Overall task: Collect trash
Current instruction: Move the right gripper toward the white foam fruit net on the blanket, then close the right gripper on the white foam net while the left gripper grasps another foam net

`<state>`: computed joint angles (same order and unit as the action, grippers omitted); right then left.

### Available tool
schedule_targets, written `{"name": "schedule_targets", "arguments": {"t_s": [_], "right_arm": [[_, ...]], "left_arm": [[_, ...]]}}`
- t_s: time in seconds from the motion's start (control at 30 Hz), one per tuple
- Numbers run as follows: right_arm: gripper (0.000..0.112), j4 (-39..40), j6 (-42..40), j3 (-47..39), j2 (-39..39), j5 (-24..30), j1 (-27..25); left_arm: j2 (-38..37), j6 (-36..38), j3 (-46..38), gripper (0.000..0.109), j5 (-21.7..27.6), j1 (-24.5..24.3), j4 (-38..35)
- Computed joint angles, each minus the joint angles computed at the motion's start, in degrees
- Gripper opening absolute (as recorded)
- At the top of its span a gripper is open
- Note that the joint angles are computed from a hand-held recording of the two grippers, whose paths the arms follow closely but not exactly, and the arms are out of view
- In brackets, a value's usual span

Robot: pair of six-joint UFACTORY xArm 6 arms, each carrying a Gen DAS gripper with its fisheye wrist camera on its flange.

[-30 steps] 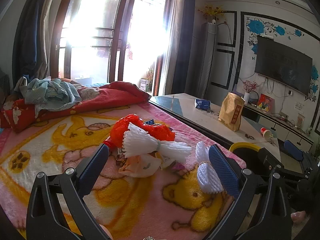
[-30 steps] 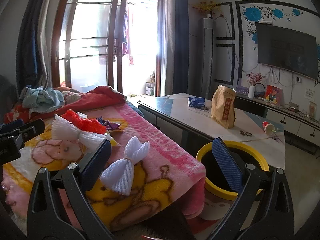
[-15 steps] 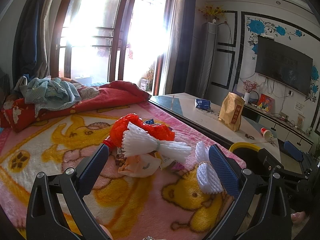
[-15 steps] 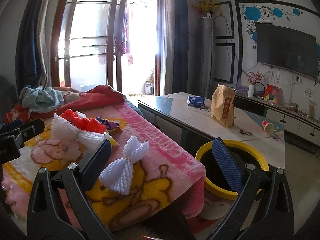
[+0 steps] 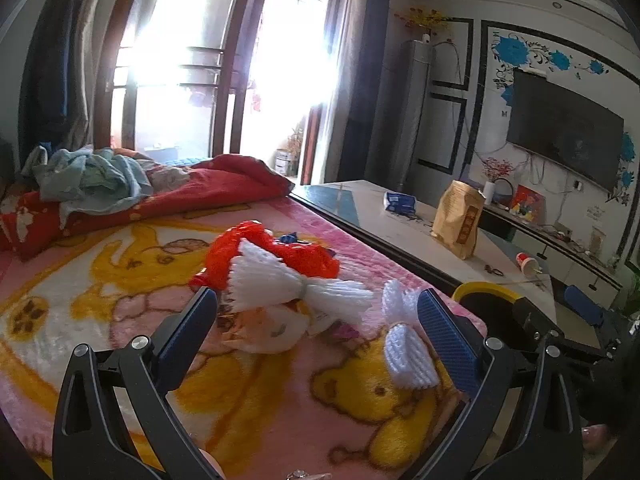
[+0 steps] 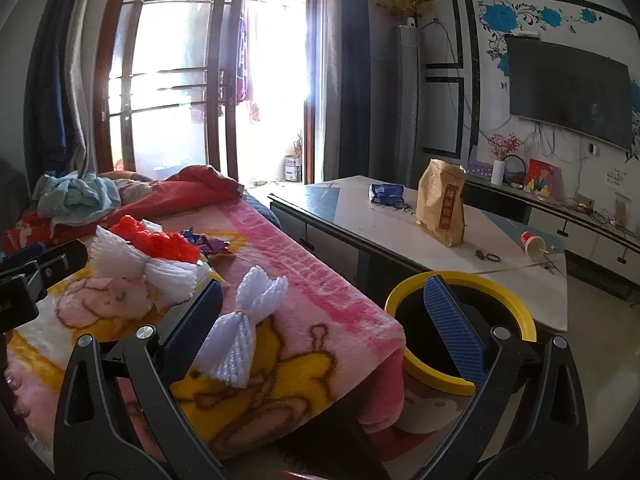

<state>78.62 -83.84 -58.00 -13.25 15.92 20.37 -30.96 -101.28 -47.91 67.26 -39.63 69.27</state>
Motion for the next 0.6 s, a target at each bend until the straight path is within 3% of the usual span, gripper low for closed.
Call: {"name": "schedule_targets", "arguments": {"t_s": [0.4,0.6], "right_arm": [[0.093,-7.17,7.61,-4.05,4.54,0.51,-0.80],[0.093,-14.13,13.02,-6.66,7.19,2.75,-0.07]], "left_arm": [[2.50,0.36,-1.91,0.097,-6.66,6.72,0.40],[0.49,-0.28,0.17,0.097,-11.34,13.33,-2.45]]}}
